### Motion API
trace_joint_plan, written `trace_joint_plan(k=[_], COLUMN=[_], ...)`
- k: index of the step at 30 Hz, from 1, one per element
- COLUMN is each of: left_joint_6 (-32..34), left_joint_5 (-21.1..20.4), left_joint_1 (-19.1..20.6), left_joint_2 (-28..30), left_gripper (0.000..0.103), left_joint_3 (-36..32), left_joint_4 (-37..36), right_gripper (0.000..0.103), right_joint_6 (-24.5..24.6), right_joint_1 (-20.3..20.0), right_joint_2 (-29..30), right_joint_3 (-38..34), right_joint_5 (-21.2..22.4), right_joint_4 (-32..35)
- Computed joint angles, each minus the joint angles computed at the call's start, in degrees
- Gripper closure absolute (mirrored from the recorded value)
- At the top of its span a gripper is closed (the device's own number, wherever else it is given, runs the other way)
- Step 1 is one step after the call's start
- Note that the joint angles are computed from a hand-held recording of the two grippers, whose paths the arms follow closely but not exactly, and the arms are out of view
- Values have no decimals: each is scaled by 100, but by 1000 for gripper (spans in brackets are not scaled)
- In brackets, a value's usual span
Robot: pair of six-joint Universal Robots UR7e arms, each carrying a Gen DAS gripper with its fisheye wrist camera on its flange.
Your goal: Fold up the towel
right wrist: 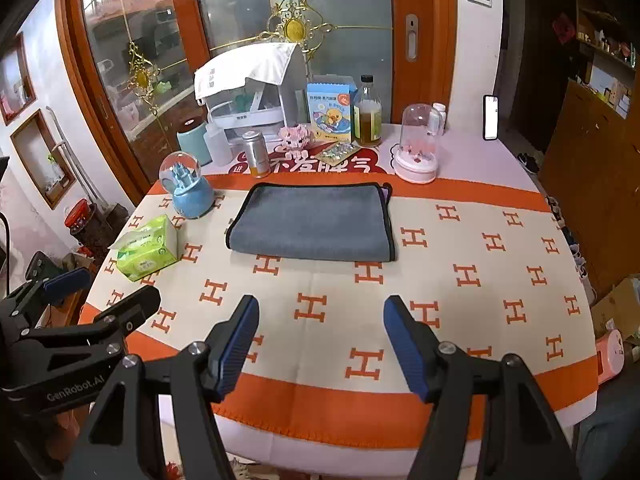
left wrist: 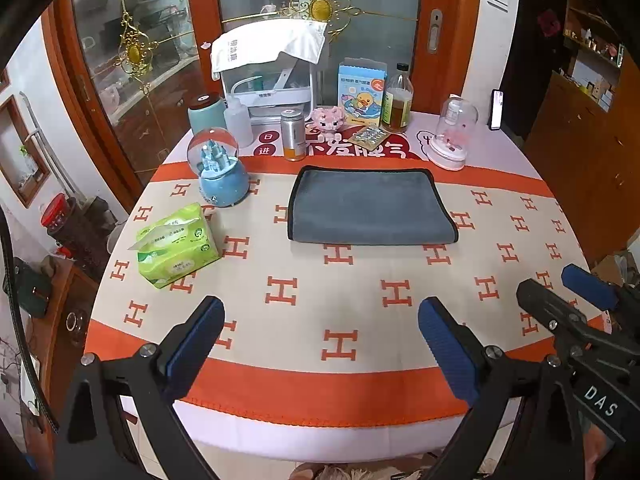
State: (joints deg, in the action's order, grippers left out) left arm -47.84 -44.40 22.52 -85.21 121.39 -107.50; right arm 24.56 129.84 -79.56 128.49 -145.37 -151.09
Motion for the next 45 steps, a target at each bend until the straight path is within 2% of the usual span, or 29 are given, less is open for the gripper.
trace_joint_plan(k=[11,45], left_joint_6=[97,61], left_joint_5=[-135,-79], left_joint_1=[14,40], left_joint_2=[81,77], left_gripper=[6,6], left_joint_3=[12,7], left_joint_4=[-104,11], right_gripper=[38,38], right_joint_6=[80,-38], right_joint_1=[41,-18], right_joint_2=[-31,-12], right_joint_3=[15,-28], right_joint_5=[-54,12], right_joint_4=[96,77])
